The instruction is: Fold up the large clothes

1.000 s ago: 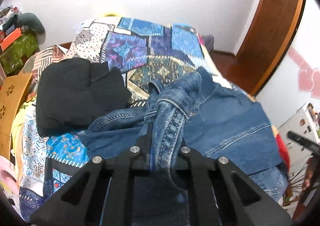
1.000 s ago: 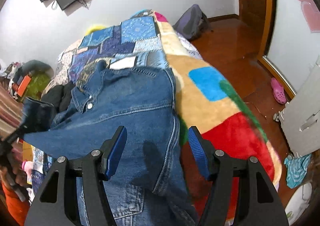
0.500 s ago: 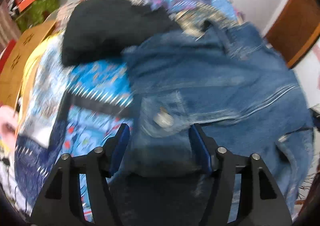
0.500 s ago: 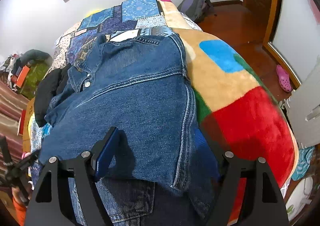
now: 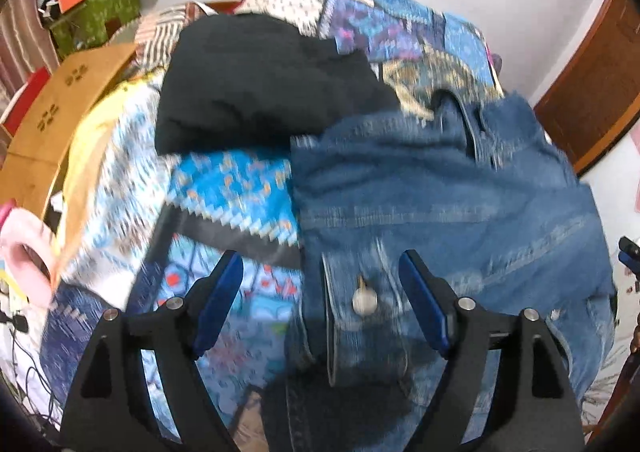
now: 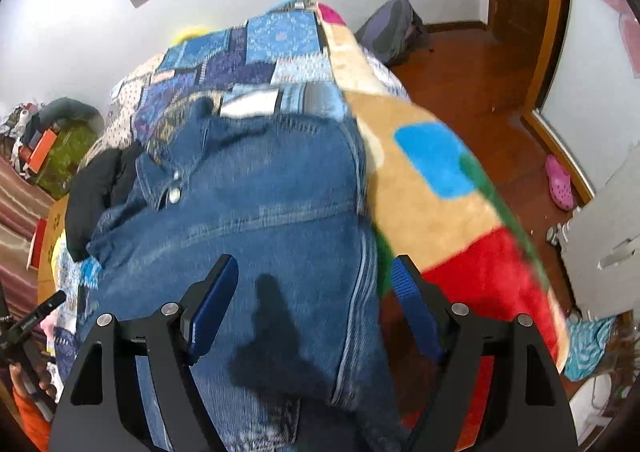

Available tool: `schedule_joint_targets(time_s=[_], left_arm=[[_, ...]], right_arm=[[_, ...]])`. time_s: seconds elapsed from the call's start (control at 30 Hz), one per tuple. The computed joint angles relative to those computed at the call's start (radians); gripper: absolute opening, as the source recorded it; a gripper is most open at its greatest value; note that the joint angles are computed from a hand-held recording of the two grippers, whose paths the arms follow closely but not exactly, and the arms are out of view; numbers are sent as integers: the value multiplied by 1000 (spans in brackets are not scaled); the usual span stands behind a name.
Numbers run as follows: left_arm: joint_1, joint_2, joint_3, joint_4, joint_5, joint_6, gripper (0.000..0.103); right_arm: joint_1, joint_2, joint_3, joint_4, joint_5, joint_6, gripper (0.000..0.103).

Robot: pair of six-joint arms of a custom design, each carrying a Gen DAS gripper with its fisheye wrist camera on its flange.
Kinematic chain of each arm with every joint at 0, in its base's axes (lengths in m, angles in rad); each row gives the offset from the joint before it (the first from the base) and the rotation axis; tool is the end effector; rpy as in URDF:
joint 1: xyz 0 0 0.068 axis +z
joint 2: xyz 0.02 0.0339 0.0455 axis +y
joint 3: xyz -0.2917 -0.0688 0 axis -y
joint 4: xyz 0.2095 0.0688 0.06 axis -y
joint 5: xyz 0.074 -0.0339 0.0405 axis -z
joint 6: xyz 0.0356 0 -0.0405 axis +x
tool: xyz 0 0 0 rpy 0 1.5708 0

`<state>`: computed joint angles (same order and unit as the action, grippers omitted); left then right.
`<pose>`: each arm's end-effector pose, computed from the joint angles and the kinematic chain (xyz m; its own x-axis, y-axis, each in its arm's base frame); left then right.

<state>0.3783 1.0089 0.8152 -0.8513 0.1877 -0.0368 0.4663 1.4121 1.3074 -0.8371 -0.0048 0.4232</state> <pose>0.1292 0.0442 0.2846 -0.7931 -0.3541 -0.4956 -0.3052 0.9352 -0.1798 0.2259 0.1139 0.3507 -0.8442 0.0348 -0.5348 -0.1156 0.9626 0.2452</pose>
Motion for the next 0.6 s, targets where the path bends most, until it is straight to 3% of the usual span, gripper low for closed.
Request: schedule_joint_targets(time_s=[0.27,0.43,0.6], left_arm=[[82,209,45,138,69,-21,80],[138,387,6,234,181,-34,80],[159,554,-51,326,283,-54,80]], right_arm=[[-101,104,98,13,-77,-58,76],[-202,216,111,8,-295,-62,76],[-259,289,88,37,-421,-28,76]])
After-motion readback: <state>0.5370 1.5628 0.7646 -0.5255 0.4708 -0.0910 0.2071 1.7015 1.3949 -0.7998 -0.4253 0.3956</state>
